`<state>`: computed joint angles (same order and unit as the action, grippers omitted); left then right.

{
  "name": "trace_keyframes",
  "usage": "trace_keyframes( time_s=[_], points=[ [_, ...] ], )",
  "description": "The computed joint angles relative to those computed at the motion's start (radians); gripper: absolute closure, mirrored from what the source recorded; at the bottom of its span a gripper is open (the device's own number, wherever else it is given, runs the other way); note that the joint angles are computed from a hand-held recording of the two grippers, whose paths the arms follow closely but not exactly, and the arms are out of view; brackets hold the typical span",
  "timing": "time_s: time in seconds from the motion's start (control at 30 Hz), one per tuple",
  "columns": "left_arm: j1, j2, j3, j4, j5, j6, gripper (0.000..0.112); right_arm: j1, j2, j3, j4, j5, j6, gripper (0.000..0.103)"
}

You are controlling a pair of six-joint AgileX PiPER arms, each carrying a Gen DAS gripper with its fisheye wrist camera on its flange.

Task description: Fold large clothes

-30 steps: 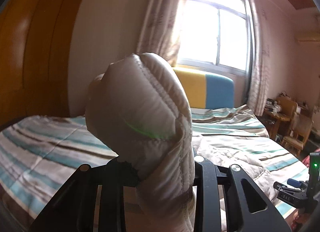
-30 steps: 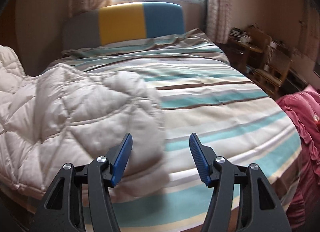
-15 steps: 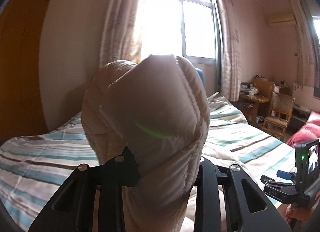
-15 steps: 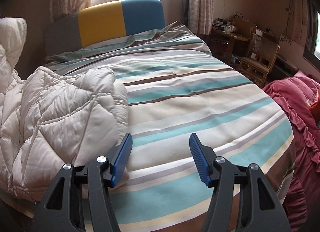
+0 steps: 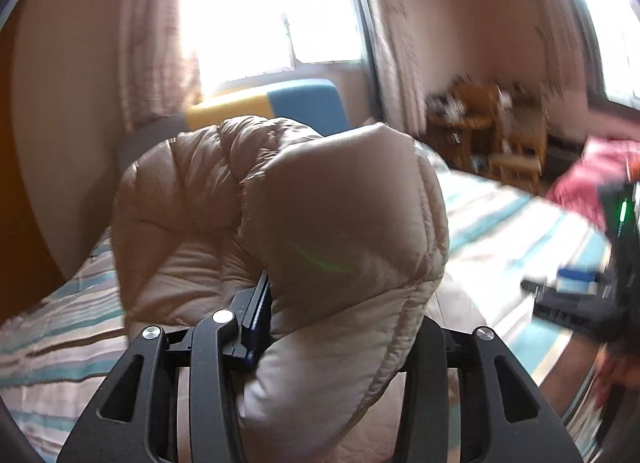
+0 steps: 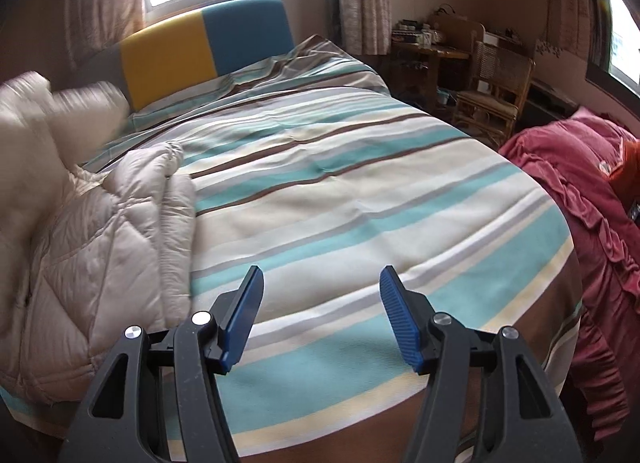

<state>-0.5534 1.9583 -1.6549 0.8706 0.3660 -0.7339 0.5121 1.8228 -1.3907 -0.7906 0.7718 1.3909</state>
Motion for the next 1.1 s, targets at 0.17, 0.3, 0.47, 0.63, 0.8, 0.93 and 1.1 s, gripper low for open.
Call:
trace_keyframes(
  time_s=[0.17, 0.3, 0.47, 0.63, 0.8, 0.93, 1.1],
  points=[
    [-0.028, 0.051, 0.031, 0.157, -0.013, -0.078, 0.065, -0.013, -0.016, 0.031, 0.005, -0.024, 0.011, 0.042],
    [-0.033, 0.072, 0.049, 0.202, -0.031, -0.102, 0.059, -0.019, -0.023, 0.042, 0.016, -0.038, 0.009, 0.042],
    [-0.017, -0.021, 0.175, 0.163, -0.17, -0.057, 0.019, -0.019, -0.036, 0.044, 0.018, -0.046, -0.001, 0.041],
    [0.043, -0.194, 0.328, -0.14, -0.305, 0.149, 0.019, -0.003, -0.042, 0.0, 0.004, -0.029, -0.019, 0.041],
    [0.179, -0.291, 0.371, -0.499, -0.299, 0.342, 0.019, 0.026, -0.031, -0.086, -0.004, 0.005, -0.067, 0.041],
    [0.353, -0.223, 0.233, -0.343, -0.178, -0.017, 0.019, 0.046, -0.004, -0.189, 0.007, 0.023, -0.131, 0.041],
    [0.503, 0.009, -0.098, -0.601, 0.057, 0.047, 0.047, 0.063, 0.075, -0.421, 0.042, 0.046, -0.272, 0.041]
  ],
)
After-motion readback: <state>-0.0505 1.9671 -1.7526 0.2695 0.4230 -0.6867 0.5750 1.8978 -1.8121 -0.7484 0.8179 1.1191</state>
